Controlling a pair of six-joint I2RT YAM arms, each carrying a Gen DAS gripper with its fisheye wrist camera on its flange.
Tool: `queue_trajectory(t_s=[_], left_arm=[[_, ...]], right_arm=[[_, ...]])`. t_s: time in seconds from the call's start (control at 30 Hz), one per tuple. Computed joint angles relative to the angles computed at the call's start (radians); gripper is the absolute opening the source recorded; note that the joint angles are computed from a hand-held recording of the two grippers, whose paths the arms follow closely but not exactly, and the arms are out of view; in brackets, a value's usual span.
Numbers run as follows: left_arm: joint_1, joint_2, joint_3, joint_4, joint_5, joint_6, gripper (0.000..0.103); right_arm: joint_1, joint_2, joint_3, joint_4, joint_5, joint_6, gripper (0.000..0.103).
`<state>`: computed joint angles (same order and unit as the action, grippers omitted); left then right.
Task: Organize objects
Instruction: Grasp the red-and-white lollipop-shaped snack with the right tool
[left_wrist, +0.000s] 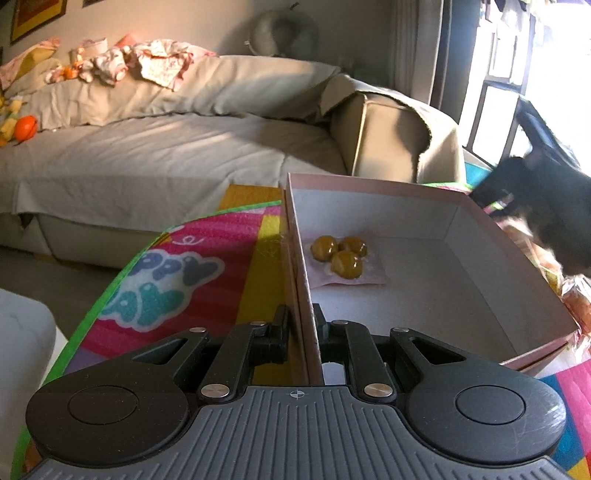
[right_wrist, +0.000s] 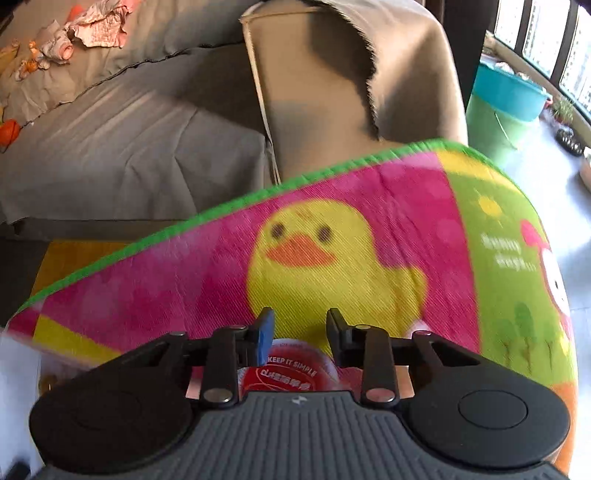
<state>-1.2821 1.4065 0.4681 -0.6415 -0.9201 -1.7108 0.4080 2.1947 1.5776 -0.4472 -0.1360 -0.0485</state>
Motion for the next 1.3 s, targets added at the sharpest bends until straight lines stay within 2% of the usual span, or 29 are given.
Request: queue_trajectory(t_s=[0.07, 0.2, 0.37, 0.47, 0.53, 0.57, 0.6, 0.7, 0.87, 0.93, 1.0, 1.03, 1.07, 1.2, 1.3], left_arm=[[0.004, 0.0, 0.002, -0.001, 0.001, 0.004, 0.013], [0.005, 0.005, 0.005, -0.002, 0.001, 0.004, 0.013], [0.01, 0.004, 0.003, 0.002, 0.003, 0.005, 0.013], [0.012, 0.004, 0.002, 0.004, 0.003, 0.006, 0.013], [0.013, 0.004, 0.002, 0.005, 0.004, 0.007, 0.013], [0.015, 0.004, 0.001, 0.008, 0.006, 0.009, 0.013], [0.017, 0.004, -0.001, 0.011, 0.006, 0.01, 0.013], [0.019, 0.007, -0.002, 0.015, 0.005, 0.009, 0.013], [0.01, 0.014, 0.004, 0.002, 0.005, -0.007, 0.013], [0.011, 0.008, 0.001, 0.009, 0.006, 0.001, 0.013], [0.007, 0.001, -0.003, 0.003, 0.004, -0.008, 0.013], [0.007, -0.003, -0.005, 0.001, 0.003, -0.01, 0.013], [0.007, -0.005, -0.005, 0.001, 0.002, -0.009, 0.013], [0.009, -0.003, -0.003, 0.001, 0.0, -0.006, 0.013], [-0.001, -0.011, -0.004, -0.01, 0.003, -0.016, 0.013]], right_arm=[[-0.018, -0.074, -0.115, 0.05, -0.006, -0.039, 0.029], [-0.065, -0.237, -0.319, 0.08, -0.102, -0.126, 0.029], [-0.101, -0.445, -0.537, -0.003, -0.197, -0.285, 0.029], [-0.153, -0.657, -0.699, -0.022, -0.276, -0.369, 0.03], [-0.248, -0.805, -0.781, -0.004, -0.366, -0.392, 0.049], [-0.301, -0.878, -0.825, 0.03, -0.391, -0.389, 0.068], [-0.351, -0.939, -0.872, 0.087, -0.394, -0.39, 0.079], [-0.428, -0.967, -0.941, 0.208, -0.317, -0.415, 0.09], [-0.486, -0.806, -0.945, 0.236, -0.323, -0.407, 0.09], [-0.481, -0.797, -0.978, 0.247, -0.321, -0.397, 0.085], [-0.471, -0.852, -1.051, 0.264, -0.297, -0.41, 0.06], [-0.469, -0.865, -1.075, 0.284, -0.287, -0.413, 0.055], [-0.475, -0.905, -1.107, 0.282, -0.287, -0.414, 0.052], [-0.558, -1.066, -1.161, 0.108, -0.351, -0.482, 0.05], [-0.585, -1.193, -1.202, 0.003, -0.359, -0.549, 0.05]])
